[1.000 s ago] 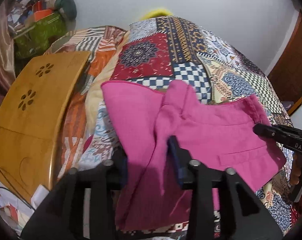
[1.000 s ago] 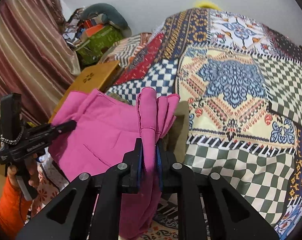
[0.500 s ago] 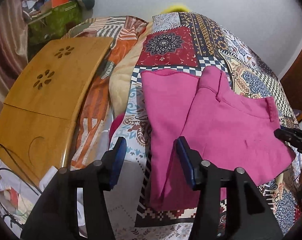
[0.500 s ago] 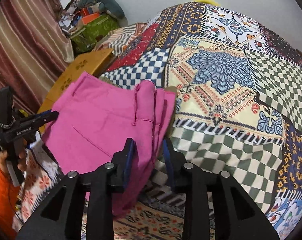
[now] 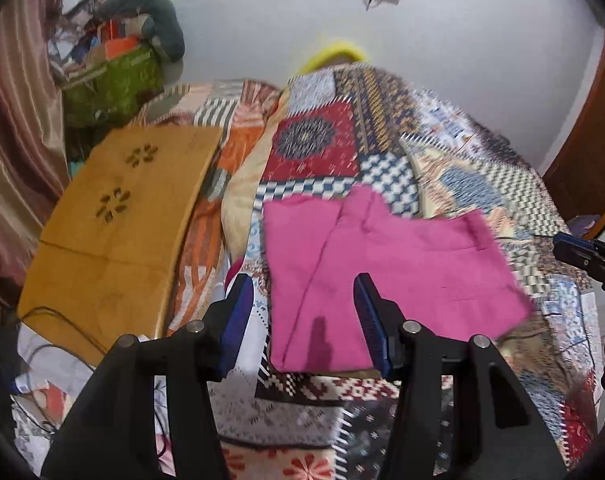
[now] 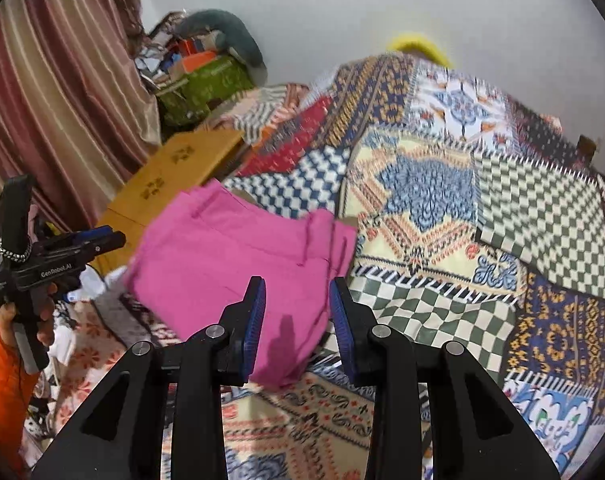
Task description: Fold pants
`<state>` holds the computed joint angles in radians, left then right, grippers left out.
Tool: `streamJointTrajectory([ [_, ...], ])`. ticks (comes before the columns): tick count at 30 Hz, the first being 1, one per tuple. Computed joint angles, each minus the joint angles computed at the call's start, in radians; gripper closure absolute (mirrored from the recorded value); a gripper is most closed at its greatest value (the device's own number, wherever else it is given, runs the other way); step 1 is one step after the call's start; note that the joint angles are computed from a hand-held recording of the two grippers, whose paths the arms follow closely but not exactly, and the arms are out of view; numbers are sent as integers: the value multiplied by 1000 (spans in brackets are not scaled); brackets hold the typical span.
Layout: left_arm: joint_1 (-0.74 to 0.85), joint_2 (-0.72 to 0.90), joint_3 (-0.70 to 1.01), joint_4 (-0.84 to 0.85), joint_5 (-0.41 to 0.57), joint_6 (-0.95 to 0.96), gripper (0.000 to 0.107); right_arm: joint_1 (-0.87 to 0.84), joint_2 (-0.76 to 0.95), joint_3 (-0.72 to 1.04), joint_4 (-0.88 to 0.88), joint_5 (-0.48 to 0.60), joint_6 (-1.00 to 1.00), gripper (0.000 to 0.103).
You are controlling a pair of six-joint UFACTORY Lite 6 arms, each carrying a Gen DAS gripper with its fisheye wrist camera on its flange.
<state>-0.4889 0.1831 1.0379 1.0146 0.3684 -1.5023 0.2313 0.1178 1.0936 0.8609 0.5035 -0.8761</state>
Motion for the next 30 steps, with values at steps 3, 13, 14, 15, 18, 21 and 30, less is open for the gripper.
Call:
streamJointTrajectory([
  [3, -75, -111, -12, -30, 89, 26, 55, 14, -101, -23, -31, 9, 40, 73],
  [13, -495, -361, 90, 26, 569, -45, 55, 29, -488, -108, -86, 63, 161, 73],
  [14, -547, -367, 111, 38, 622, -58, 55, 25, -530, -119, -82, 77, 165, 73],
  [15, -598, -367, 134, 48, 675, -71, 55, 20, -573, -127, -80, 96, 171, 73],
  [18, -756, -357, 195, 92, 830, -122, 55, 22, -710, -149, -108, 146, 225, 73],
  [21, -897, -326, 258, 131, 957, -180, 55, 8, -821, -168, -97, 198, 236, 73],
  [30, -1189, -143, 463, 214, 1235, -253, 55, 89, -1103, -219, -253, 212, 411, 73],
])
